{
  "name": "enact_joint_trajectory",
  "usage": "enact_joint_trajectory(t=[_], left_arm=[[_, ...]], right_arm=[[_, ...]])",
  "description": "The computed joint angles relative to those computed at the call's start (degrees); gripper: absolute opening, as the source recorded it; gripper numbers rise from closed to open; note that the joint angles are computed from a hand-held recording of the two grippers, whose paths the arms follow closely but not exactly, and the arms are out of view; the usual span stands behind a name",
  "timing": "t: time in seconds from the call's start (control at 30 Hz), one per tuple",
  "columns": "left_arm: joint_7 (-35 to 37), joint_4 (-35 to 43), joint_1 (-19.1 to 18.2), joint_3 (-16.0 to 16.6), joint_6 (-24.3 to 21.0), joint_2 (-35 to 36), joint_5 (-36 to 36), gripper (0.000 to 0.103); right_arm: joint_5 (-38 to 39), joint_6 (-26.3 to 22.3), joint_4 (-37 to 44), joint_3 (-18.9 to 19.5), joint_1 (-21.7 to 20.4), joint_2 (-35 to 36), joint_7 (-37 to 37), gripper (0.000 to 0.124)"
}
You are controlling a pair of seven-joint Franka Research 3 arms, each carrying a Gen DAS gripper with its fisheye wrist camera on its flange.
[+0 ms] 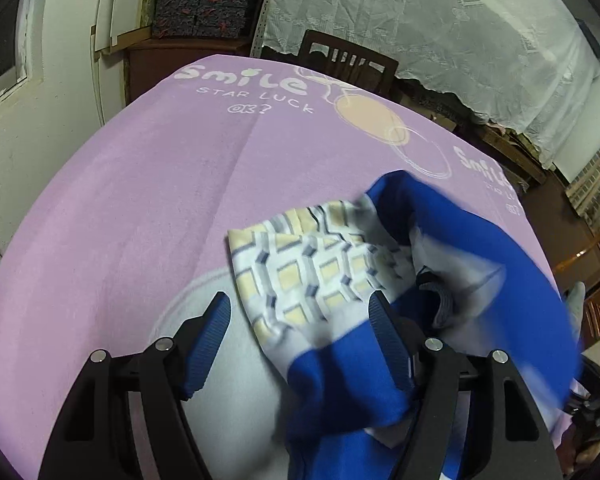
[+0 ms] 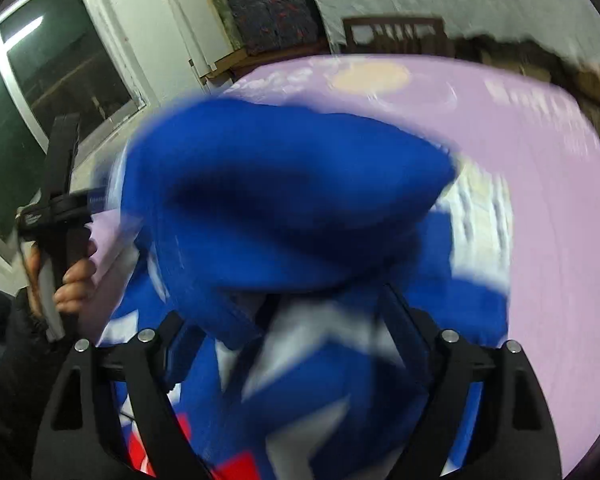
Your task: Fold large clothes
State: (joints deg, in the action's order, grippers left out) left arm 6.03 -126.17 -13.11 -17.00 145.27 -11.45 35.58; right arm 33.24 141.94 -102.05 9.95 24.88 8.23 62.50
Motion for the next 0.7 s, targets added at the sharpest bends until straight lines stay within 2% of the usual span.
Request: enact_joint_trajectory(t=[0.1, 0.2, 0.27, 0.33, 0.43, 0.47, 0.5, 0.53, 0.57, 0.6, 0.63, 0.7], left_arm=[[-0.8, -1.4, -0.5, -0.4, 0.7, -1.6, -0.3, 0.072], [-1.4, -5.3, -1.3, -0.1, 7.0, -4.1, -2.6, 0.072], [-1.4, -6.0, -1.3, -0.6, 10.7, -4.3, -3.1, 0.072], [-0.7, -4.2, -1.1, -1.9, 10.0, -2.9, -2.6, 0.073], [6.0, 1.7, -3.3, -1.8, 5.3, 2.5, -5.7, 0.073], [6.6, 2.9, -3.7, -1.8, 3.9, 3.6, -5.9, 0.072], [7.2, 4.2, -4.1, -1.7, 2.8, 4.8, -6.0, 0.066], [7.7, 4.9, -4.4, -1.5, 2.2, 5.6, -6.0, 0.055], [9.2, 6.1, -4.8, -1.2, 1.9, 6.8, -6.9, 0.02], [11.1, 7.6, -5.1, -0.7, 1.1, 7.9, -8.4, 0.004], [11.1, 9.0, -5.2, -0.5, 0.0, 8.6, -8.1, 0.004], [9.7, 11.1, -5.5, -0.3, -2.3, 8.9, -5.2, 0.003]], right_arm=[[12.2, -0.9, -5.4, -0.2, -2.4, -4.5, -6.6, 0.084], [20.7, -3.6, -7.4, -1.6, -3.5, -6.6, -10.8, 0.087], [24.3, -5.6, -6.7, -2.6, -4.1, -6.1, -10.8, 0.088], [27.4, -7.9, -4.7, -3.1, -4.8, -4.4, -9.0, 0.088], [32.6, -12.5, -0.3, -2.6, -6.0, -0.4, -4.9, 0.088], [32.3, -13.7, 1.7, -2.3, -6.0, 1.4, -3.1, 0.088], [31.0, -13.7, 3.1, -1.9, -5.8, 2.6, -1.5, 0.087], [29.7, -13.2, 3.3, -1.5, -5.5, 2.9, -0.6, 0.076], [27.9, -12.9, 4.1, -1.2, -5.2, 3.7, 0.3, 0.047], [26.1, -13.6, 5.4, -0.8, -4.9, 4.7, 1.0, 0.03], [24.9, -14.0, 6.4, -0.5, -4.8, 5.3, 1.5, 0.013], [23.3, -12.6, 8.3, 0.1, -4.4, 5.9, 1.5, 0.009]])
